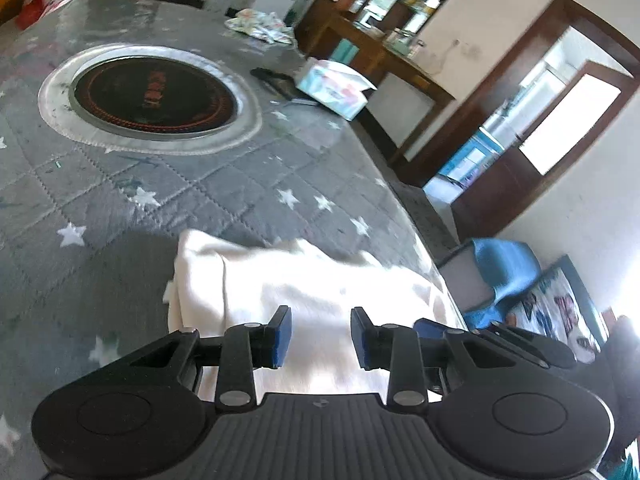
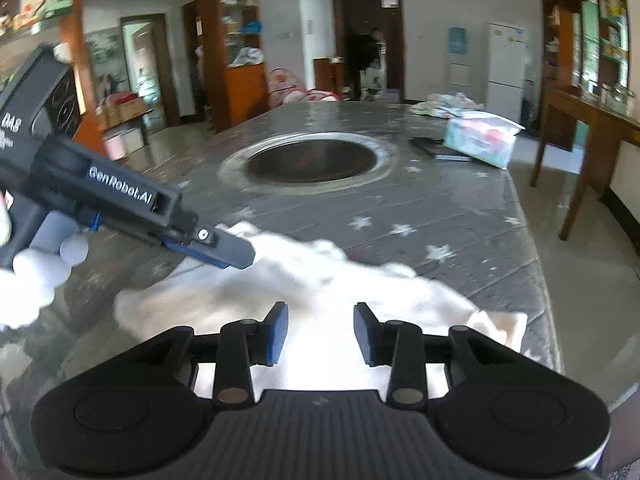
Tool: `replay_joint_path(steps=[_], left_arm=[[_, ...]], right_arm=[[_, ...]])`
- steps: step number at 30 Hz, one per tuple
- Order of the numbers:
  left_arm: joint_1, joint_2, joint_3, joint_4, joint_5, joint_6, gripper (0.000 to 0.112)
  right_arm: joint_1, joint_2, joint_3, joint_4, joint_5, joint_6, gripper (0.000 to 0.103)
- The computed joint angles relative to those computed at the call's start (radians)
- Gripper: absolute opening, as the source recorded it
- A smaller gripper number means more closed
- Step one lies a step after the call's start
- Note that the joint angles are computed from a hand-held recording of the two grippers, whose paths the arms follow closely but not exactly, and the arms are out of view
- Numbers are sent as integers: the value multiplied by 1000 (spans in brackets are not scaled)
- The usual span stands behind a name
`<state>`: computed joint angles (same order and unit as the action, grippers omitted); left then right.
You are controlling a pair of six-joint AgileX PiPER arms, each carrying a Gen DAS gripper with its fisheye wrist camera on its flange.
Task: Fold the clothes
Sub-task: 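Lower the folded edge onto the sweatshirt and open both grippers, then withdraw both open grippers from the folded sweatshirt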
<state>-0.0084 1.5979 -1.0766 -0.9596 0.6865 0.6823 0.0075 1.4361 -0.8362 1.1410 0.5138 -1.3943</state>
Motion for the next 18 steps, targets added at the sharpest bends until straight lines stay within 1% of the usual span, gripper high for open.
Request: replay_joint_path(steps=[4,7,12,13,16,18], left_arm=[[-2,-80,93,-2,-5,54,34],[-12,-125,153,9,-32,73,34],[-18,-142,200,7,-67,89,34],[-21,-144,204,6,-74,92,36],[-36,-163,222,20,-101,101,36],[-37,-174,231,18,-103,108,37]], right_arm=[[22,-62,70,-33,-7,11,36],[42,-104,117,-58,-34,18,36],[58,-149,164,-70,-64,37,37],[60,-156,167,-76,-68,48,37],[49,-189,175,-82,-48,73,38],[52,-200,181,-102,-52,95,39]])
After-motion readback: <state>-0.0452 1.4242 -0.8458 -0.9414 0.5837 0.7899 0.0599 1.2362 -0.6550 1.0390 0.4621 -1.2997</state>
